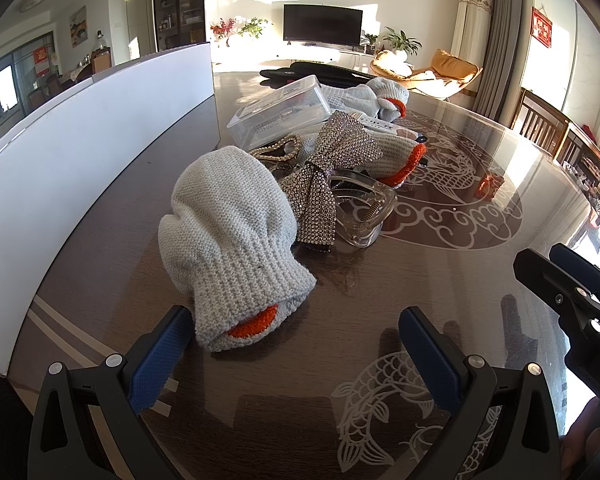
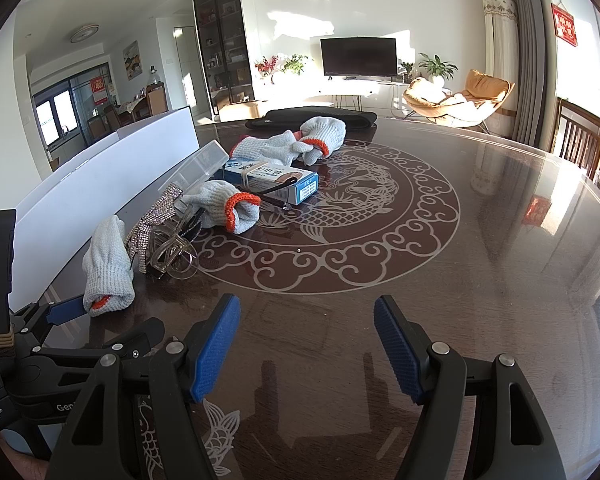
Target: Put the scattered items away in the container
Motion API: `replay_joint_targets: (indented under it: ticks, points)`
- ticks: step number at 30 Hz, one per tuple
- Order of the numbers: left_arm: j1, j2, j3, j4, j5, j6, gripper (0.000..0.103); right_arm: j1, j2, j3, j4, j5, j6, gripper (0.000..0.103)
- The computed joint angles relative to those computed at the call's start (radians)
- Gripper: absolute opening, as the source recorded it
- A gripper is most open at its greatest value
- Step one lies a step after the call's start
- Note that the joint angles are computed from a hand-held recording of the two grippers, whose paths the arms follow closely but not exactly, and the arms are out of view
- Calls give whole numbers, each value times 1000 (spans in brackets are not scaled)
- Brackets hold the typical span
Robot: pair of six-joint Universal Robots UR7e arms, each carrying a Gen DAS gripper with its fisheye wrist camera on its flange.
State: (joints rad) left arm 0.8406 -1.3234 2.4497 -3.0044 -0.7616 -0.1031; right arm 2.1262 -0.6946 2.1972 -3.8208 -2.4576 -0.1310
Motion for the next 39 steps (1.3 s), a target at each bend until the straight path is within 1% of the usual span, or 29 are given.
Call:
replay_joint_targets:
  ticks: [11, 14, 16, 18, 20, 22, 24, 26, 28, 31, 33, 36, 39]
  points:
    - [1, -1, -1, 3, -3, 3, 103, -1, 0, 1, -2, 3, -2, 71]
    - [7, -14, 1, 18, -20, 18, 103, -2, 4, 1, -6, 7, -2, 71]
    - [16, -56, 3, 68, -62, 15, 103, -4, 7, -1, -5, 10, -1, 71]
    - [35, -118, 10, 113, -130, -1, 103, -2, 10, 1, -15, 13, -2, 71]
    - [61, -163, 11, 130, -188, -9, 103, -2, 8, 4, -22, 19, -1, 71]
    - [86, -181, 0, 133, -213, 5, 103, 0, 4, 10, -30, 25, -1, 71]
    - [100, -176, -22, 129, -191, 26, 103, 2, 4, 12, -40, 28, -1, 71]
    - [119, -166, -58, 143, -187, 52, 103, 3, 2, 14, -39, 29, 1, 71]
    - [138, -160, -95, 169, -196, 71, 103, 7, 3, 14, -42, 30, 2, 71]
    - [167, -148, -142, 224, -231, 107, 103, 7, 0, 20, -60, 37, -3, 71]
    - [180, -129, -173, 268, -235, 132, 103, 8, -3, 24, -63, 40, -2, 71]
    - [180, -95, -205, 337, -203, 142, 103, 7, -7, 26, -63, 44, -2, 71]
    - [175, -87, -204, 314, -175, 153, 103, 7, -9, 27, -65, 45, -1, 71]
